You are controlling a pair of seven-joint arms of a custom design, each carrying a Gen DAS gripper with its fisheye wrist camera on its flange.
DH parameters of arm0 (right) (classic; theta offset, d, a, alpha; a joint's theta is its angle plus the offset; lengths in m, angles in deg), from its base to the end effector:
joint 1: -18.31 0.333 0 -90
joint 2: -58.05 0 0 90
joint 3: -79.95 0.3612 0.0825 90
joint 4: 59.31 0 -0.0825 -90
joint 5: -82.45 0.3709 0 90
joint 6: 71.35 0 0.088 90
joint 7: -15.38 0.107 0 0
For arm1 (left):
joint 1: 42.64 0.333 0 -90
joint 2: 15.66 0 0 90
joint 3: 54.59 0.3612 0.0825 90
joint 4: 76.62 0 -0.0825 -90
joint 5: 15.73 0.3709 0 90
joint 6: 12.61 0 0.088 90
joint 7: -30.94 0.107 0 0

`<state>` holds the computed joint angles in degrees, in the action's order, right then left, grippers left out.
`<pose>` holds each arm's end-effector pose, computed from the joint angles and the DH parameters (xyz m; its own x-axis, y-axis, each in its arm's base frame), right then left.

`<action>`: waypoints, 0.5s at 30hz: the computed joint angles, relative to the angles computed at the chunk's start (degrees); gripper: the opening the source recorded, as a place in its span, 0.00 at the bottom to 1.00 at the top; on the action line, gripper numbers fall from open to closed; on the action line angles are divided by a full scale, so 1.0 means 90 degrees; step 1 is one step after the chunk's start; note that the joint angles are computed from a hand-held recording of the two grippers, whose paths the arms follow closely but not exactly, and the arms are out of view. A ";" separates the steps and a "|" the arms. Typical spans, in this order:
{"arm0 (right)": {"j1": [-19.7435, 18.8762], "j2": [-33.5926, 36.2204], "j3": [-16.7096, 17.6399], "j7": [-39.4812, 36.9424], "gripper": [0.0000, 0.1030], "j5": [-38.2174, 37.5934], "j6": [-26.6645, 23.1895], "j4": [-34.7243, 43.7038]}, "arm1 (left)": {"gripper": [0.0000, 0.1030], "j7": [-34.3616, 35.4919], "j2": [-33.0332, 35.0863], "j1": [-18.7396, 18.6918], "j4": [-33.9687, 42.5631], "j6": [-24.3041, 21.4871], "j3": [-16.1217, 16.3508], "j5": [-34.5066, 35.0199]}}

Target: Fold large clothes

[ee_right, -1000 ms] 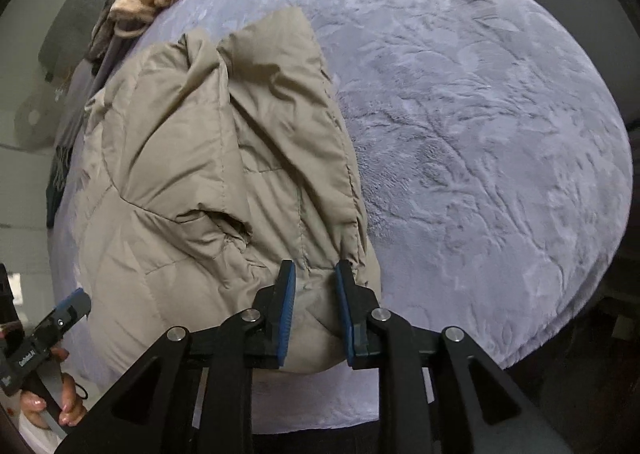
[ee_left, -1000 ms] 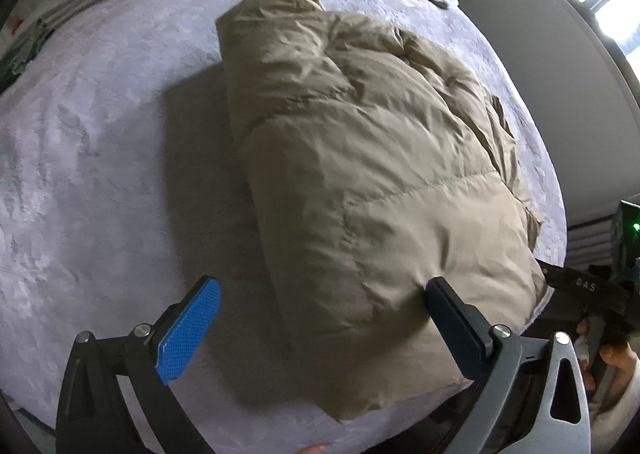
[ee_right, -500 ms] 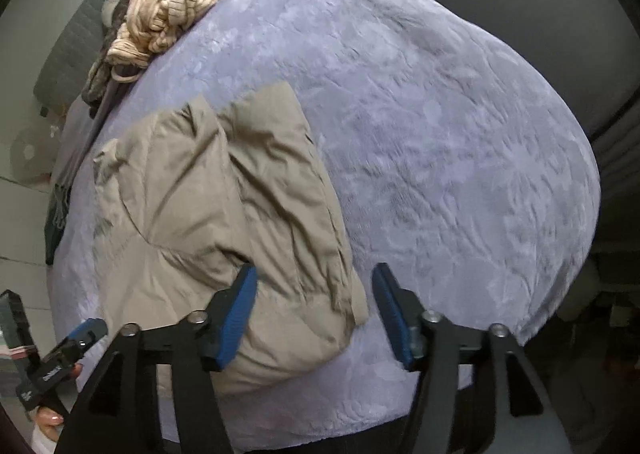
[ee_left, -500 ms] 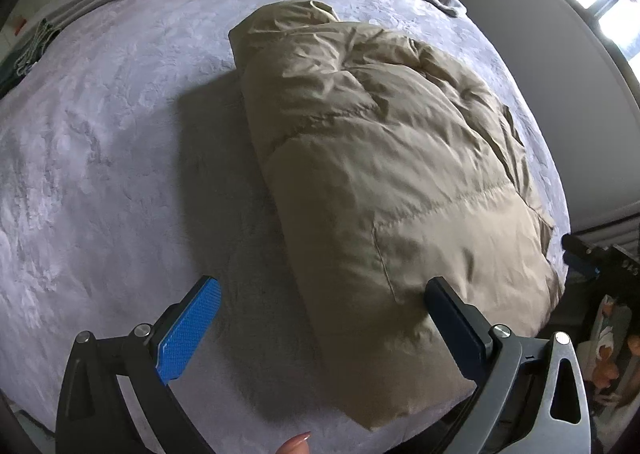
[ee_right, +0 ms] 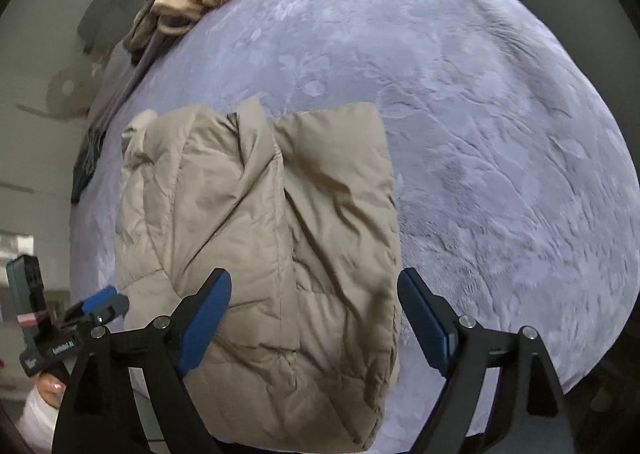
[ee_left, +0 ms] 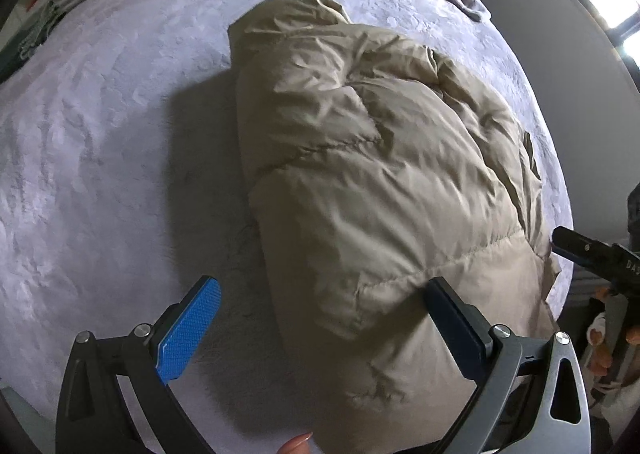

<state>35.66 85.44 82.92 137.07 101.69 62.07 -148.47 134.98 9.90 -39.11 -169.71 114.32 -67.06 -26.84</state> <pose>0.6791 0.2501 0.4483 -0.3508 -0.8459 -0.4018 -0.9146 0.4016 -0.0468 0.6912 -0.0912 0.4317 -0.2790 -0.9346 0.2209 -0.9520 0.2390 -0.1911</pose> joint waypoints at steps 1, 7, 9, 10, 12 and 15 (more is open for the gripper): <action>-0.0062 0.0059 0.0055 -0.0160 0.87 0.0070 -0.0024 0.0064 | 0.99 0.0001 0.0016 -0.0002 0.0011 0.0003 -0.0013 -0.0020; -0.0285 0.0371 0.0243 -0.0860 1.00 0.0514 -0.0176 0.0400 | 0.99 0.0110 0.0303 0.0135 0.0368 -0.0324 -0.0135 -0.0370; -0.0267 0.0517 0.0202 -0.0991 1.00 0.0433 -0.0378 0.0590 | 0.99 0.0270 0.0486 0.0234 0.0619 -0.0506 -0.0204 -0.0567; -0.0265 0.0555 0.0196 -0.1026 1.00 0.0448 -0.0408 0.0614 | 0.99 0.0392 0.0615 0.0332 0.0784 -0.0644 -0.0276 -0.0763; -0.0394 0.0646 0.0264 -0.1176 1.00 0.0703 -0.0423 0.0577 | 0.99 0.0545 0.0900 0.0498 0.1141 -0.0991 -0.0376 -0.1109; -0.0672 0.0776 0.0445 -0.1480 1.00 0.1335 -0.0400 0.0479 | 0.99 0.0578 0.1375 0.0674 0.1690 -0.1465 -0.0473 -0.1546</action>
<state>29.61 92.42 86.93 123.75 113.71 58.47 -144.15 140.18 22.27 -33.05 -154.50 101.14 -71.32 -40.75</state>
